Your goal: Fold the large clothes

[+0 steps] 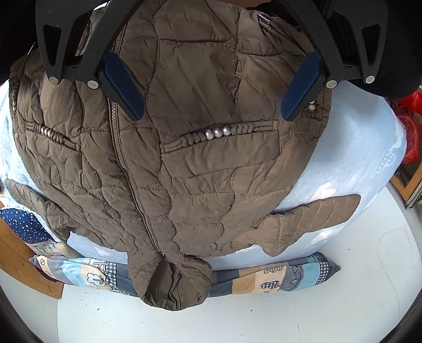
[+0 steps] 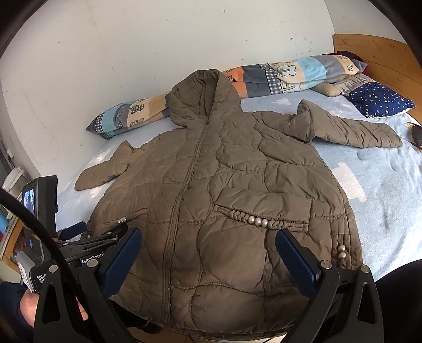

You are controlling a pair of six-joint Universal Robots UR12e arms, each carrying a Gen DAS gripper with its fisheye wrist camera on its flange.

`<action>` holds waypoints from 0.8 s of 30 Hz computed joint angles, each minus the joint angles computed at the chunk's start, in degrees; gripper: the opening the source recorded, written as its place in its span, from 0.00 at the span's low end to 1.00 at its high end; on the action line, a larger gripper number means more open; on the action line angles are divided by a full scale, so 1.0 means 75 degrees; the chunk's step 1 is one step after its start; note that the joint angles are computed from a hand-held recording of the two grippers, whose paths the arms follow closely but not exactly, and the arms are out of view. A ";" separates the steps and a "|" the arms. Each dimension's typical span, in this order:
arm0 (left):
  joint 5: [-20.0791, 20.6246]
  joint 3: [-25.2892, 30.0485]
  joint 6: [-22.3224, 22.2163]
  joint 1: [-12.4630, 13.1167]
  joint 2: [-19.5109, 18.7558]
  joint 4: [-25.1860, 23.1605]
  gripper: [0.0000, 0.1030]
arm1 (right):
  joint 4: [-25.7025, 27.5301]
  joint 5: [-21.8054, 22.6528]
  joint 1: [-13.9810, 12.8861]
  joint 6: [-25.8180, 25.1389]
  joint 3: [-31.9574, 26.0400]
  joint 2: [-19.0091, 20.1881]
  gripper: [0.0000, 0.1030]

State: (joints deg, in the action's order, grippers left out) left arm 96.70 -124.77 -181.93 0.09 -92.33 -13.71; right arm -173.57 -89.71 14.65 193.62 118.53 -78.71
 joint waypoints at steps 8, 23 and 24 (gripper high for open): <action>0.0269 0.0475 0.0262 0.0110 -0.0288 0.1092 1.00 | -0.0362 0.0081 -0.0661 0.0659 -0.0125 -0.0210 1.00; -0.1248 0.2725 -0.0051 0.0496 -0.2137 -0.0923 1.00 | -0.0476 0.0741 -0.3090 0.5095 -0.0245 -0.0066 0.85; -0.1274 0.2780 -0.0117 0.0529 -0.2160 -0.0989 1.00 | -0.0522 0.0695 -0.3208 0.5255 -0.0216 -0.0118 0.85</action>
